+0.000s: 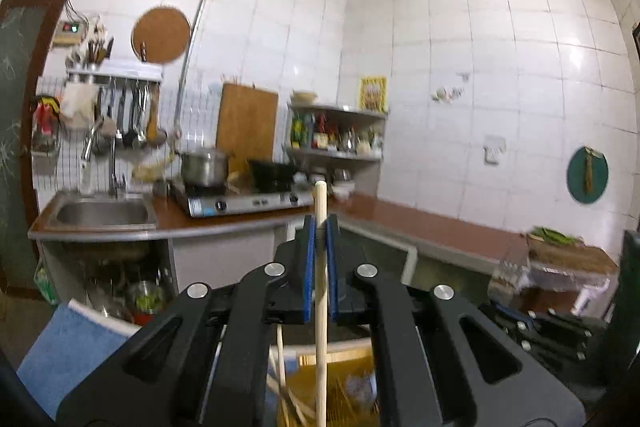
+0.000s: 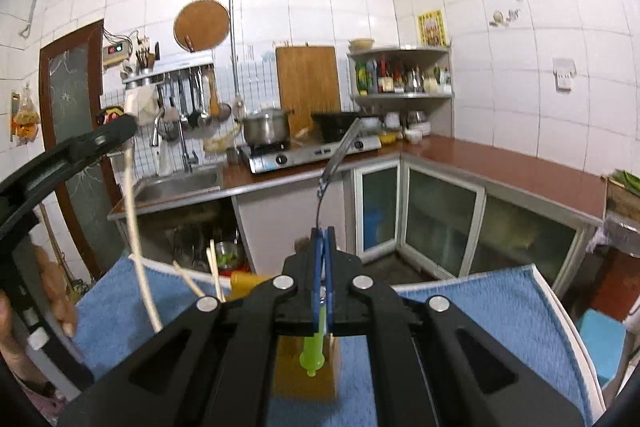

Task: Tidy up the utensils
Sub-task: 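Lift the fork and chopstick and carry both above the yellow holder, then lower the fork and chopstick into the holder and open both tools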

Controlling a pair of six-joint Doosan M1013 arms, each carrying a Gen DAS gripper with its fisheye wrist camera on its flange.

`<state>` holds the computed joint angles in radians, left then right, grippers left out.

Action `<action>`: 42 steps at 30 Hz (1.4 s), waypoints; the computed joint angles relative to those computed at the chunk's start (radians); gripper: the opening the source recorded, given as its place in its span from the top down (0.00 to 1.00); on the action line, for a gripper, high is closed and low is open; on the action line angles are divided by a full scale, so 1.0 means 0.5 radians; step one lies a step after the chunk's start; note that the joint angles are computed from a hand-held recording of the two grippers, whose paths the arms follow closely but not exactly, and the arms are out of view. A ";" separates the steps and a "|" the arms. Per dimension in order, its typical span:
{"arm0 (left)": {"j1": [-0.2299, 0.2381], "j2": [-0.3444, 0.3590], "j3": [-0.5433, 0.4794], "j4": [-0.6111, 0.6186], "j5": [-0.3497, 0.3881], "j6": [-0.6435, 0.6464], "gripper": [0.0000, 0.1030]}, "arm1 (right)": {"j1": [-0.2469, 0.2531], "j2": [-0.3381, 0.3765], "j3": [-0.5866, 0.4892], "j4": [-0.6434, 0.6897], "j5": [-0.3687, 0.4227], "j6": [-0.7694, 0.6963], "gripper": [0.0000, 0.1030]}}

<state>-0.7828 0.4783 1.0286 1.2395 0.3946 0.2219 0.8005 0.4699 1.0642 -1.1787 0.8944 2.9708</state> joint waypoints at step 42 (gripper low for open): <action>0.136 0.169 0.014 -1.398 0.175 1.207 0.90 | -0.105 0.146 0.159 0.252 -0.224 -0.051 0.94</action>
<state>-0.7148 0.5628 1.0354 0.5404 0.4820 0.8252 0.7482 0.5429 1.1436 -1.0527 0.7824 2.9451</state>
